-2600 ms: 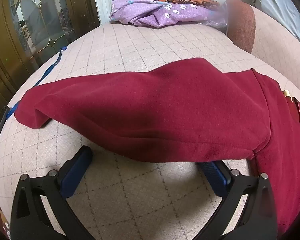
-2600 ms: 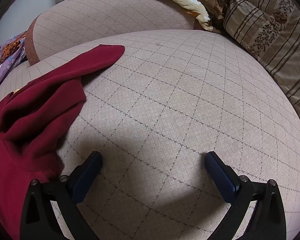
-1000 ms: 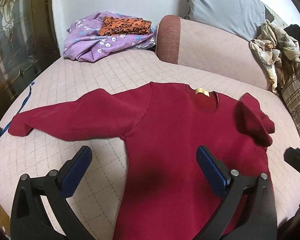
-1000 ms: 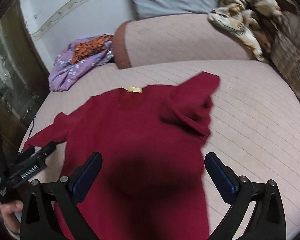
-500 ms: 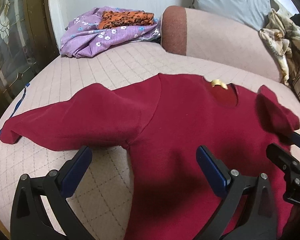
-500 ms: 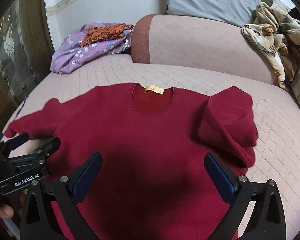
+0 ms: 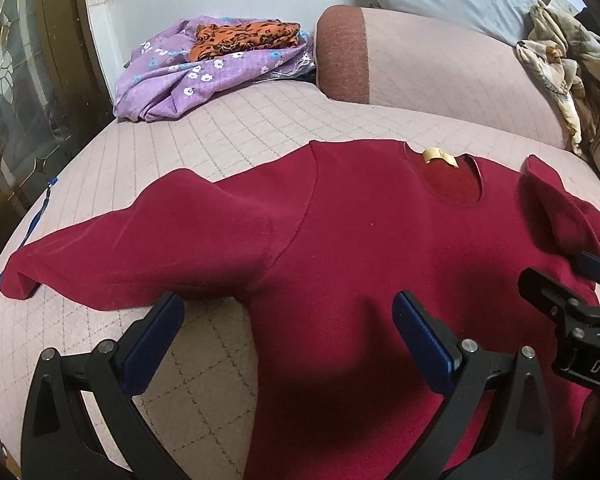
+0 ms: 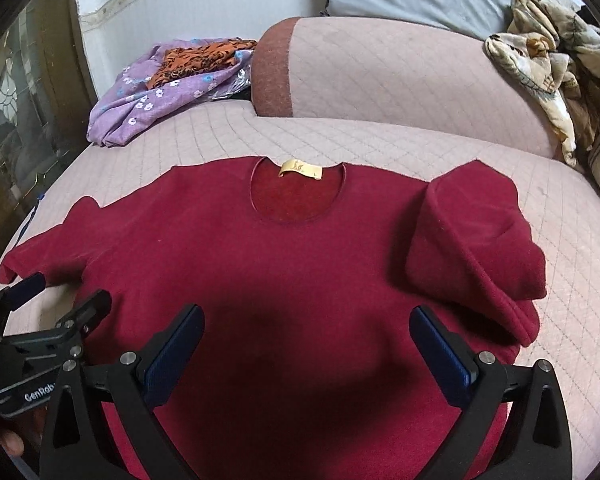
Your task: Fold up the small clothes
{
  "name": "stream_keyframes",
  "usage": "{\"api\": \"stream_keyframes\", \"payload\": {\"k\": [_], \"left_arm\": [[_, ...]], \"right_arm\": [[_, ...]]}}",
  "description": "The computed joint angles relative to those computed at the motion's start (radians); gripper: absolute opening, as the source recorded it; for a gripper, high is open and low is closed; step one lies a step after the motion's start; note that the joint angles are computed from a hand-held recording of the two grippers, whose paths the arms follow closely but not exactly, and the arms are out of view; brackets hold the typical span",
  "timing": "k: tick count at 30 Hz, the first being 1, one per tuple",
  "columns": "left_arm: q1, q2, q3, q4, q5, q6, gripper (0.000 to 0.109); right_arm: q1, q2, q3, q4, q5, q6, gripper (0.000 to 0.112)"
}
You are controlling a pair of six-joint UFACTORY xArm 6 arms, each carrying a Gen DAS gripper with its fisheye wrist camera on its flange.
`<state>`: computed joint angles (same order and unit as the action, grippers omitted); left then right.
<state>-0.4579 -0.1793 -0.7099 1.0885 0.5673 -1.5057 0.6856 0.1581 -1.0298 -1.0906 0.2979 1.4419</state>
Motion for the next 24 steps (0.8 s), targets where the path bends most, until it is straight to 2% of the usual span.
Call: {"api": "stream_keyframes", "payload": {"k": [6, 24], "left_arm": [[0.017, -0.007, 0.008, -0.016, -0.017, -0.003, 0.103], [0.015, 0.003, 0.006, -0.012, -0.012, 0.007, 0.103]], "right_arm": [[0.002, 0.009, -0.004, 0.068, -0.008, -0.066, 0.103], [-0.002, 0.023, -0.007, 0.129, 0.002, -0.089, 0.103]]}}
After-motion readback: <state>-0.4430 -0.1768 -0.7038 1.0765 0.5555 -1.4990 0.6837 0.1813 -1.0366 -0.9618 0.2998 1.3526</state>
